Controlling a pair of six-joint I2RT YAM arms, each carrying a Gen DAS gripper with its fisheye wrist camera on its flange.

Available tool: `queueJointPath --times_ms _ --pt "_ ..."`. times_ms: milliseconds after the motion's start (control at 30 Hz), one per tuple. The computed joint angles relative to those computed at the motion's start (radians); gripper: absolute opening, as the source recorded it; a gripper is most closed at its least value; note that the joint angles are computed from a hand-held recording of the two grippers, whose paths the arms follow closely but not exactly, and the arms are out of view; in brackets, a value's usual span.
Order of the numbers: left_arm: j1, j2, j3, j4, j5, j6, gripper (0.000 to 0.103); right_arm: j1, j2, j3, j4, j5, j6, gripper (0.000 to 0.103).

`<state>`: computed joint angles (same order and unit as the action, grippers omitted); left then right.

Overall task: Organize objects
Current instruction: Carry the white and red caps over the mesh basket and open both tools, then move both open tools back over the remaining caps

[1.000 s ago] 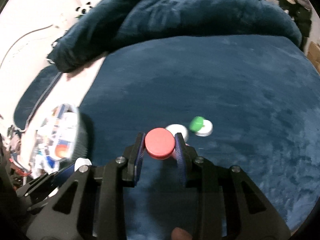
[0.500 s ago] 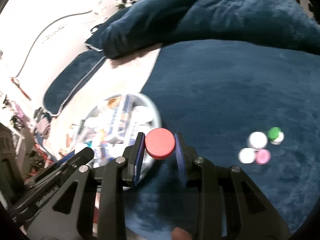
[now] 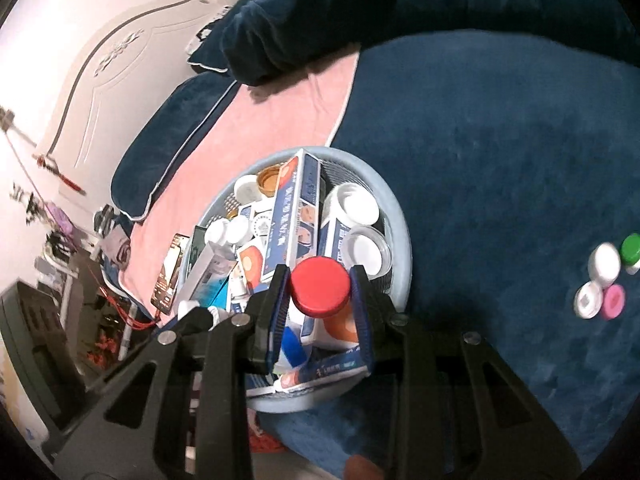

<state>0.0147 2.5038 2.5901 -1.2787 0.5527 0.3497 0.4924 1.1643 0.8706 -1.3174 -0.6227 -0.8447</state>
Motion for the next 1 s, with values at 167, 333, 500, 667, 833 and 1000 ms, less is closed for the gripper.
queueJointPath --times_ms 167,333,500,667,833,1000 --pt "0.005 0.030 0.056 -0.037 0.020 0.004 0.077 -0.018 0.075 0.011 0.003 -0.002 0.030 0.096" --pt "-0.009 -0.036 -0.052 0.037 -0.002 0.004 0.091 -0.069 0.069 0.021 -0.014 -0.023 0.001 0.103" --pt "-0.029 -0.138 -0.233 0.182 -0.084 -0.015 0.102 -0.103 0.044 0.017 0.019 0.021 0.003 0.103" --pt "-0.035 -0.139 -0.237 0.190 -0.112 -0.025 0.103 -0.144 0.036 0.015 0.069 0.057 -0.005 0.103" --pt "-0.050 -0.184 -0.308 0.234 -0.122 -0.008 0.102 -0.200 0.035 0.018 0.087 0.067 -0.066 0.103" --pt "-0.078 -0.251 -0.413 0.286 -0.135 0.023 0.103 -0.258 0.052 0.040 0.067 0.069 -0.141 0.103"
